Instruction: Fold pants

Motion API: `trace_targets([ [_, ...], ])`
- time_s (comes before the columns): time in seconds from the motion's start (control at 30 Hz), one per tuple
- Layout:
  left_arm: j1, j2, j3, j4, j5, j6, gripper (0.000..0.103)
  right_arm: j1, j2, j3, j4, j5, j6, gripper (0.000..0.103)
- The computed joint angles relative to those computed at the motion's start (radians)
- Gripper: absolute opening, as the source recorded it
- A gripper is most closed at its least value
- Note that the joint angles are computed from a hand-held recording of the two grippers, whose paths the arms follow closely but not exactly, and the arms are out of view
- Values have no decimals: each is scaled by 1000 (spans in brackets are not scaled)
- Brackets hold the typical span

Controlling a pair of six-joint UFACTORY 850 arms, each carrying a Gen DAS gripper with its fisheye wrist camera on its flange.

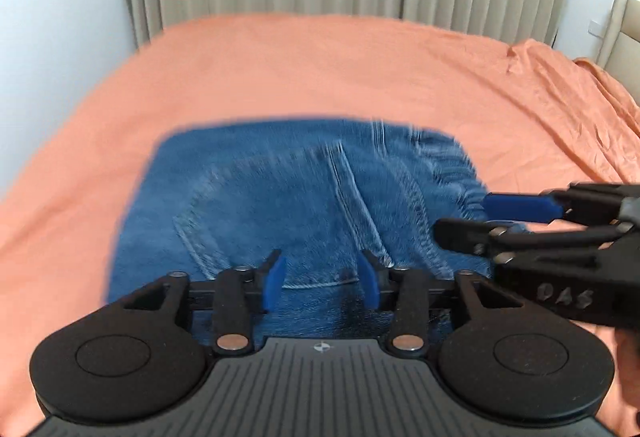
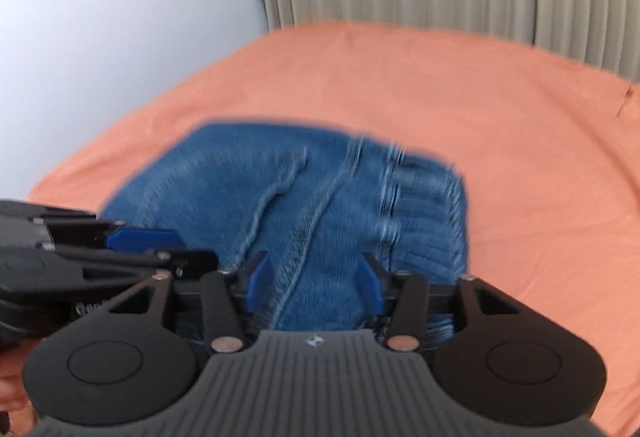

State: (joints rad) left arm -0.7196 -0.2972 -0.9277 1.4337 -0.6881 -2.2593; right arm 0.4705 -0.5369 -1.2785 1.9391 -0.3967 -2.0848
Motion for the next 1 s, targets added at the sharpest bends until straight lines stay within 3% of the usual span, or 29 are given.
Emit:
trace_targets([
  [0.13,-86,64,-7,-117,-150,52,63,-5,139,117,144,-21,-145,58],
  [0.2,-142,88,-18,-161,-255,73,73,-10,224,203,270,-63,-280,68],
  [0.27,-198,105,-30,-204,-358,87,83,-9,309,276,345,-71,-360,70],
  [0.43,-331,119,-65,-298,-574,85,91,-18,501,442,414,-106,-398,78],
  [0.57,-422,113,-77,-345,-700,43,91,-15,634,554,460,-78,-418,79],
  [0.7,-475,84,-94,-396,-757,20,91,-19,735,656,507,-89,-430,79],
  [0.87,-511,52,-105,-437,-733,-20,91,-7,803,742,538,-75,-419,79],
  [1.0,-510,16,-121,-480,-705,-3,91,16,818,797,641,-63,-546,79],
])
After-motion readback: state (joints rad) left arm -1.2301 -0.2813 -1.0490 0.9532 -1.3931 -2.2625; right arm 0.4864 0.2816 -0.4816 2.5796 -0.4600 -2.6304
